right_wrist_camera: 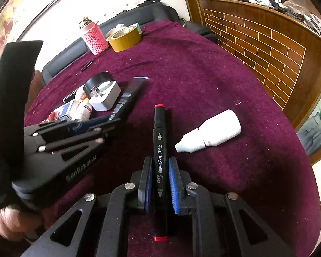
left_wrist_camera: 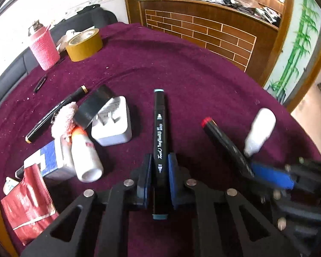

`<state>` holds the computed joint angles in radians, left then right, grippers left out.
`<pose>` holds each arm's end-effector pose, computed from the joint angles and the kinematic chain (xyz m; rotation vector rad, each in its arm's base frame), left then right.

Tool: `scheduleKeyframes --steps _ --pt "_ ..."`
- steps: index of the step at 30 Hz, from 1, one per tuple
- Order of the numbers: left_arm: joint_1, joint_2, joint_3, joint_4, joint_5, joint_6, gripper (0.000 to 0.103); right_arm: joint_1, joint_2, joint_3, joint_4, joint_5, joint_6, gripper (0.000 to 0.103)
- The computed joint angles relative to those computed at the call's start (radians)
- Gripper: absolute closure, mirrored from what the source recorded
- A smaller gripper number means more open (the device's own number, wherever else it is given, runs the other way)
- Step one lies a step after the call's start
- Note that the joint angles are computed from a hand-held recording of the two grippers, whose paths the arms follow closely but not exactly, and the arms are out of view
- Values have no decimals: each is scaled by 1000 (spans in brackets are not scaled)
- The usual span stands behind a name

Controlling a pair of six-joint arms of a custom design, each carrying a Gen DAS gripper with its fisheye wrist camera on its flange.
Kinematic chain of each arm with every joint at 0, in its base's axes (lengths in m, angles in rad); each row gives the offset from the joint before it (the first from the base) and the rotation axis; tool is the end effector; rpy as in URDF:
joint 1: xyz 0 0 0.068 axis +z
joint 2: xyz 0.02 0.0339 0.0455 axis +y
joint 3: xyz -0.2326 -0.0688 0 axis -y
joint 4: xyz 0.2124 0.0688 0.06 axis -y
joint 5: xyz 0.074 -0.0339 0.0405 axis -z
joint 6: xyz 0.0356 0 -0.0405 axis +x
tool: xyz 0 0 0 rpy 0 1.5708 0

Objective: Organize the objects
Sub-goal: 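Grasp the red-capped black marker with the right tool while the left tool grasps the blue-capped marker, then carry both markers to the tray and lay them down side by side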

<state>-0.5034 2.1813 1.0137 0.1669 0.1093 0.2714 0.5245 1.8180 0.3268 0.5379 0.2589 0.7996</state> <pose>0.3055 -0.1727 0.0402 1.0124 2.3719 -0.2276 0.1919 0.1005 0.0437 0.4441 2.4536 0.2327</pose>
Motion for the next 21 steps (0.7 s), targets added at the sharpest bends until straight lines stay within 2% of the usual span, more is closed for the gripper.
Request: scheduleKeyframes --steps 3,6,8,10,12,14,15,16,18,21 --pt "70 -68 -119 23 65 41 89 -1 -2 2 -7 -3 -11 86" --pt "132 -124 -231 70 90 98 89 13 3 29 -50 18 -10 86" --pt "146 -125 -241 77 104 112 89 25 14 73 -113 47 -13 86" --pt "136 -105 -226 95 95 87 82 37 30 119 -167 76 -13 83" --pt "110 -90 -243 169 66 53 79 49 53 160 -197 104 -19 75" --pt "95 -81 -257 213 49 33 80 58 68 196 -243 129 -14 75" --pt "100 -87 -252 192 65 32 89 60 74 210 -256 133 -15 75" --pt "115 -95 -249 166 91 32 89 58 74 211 -256 133 -17 76" --pt "160 -132 -285 161 138 39 89 43 58 181 -224 109 -13 86" --pt "262 -216 -365 173 217 73 89 4 12 79 -92 -2 6 87"
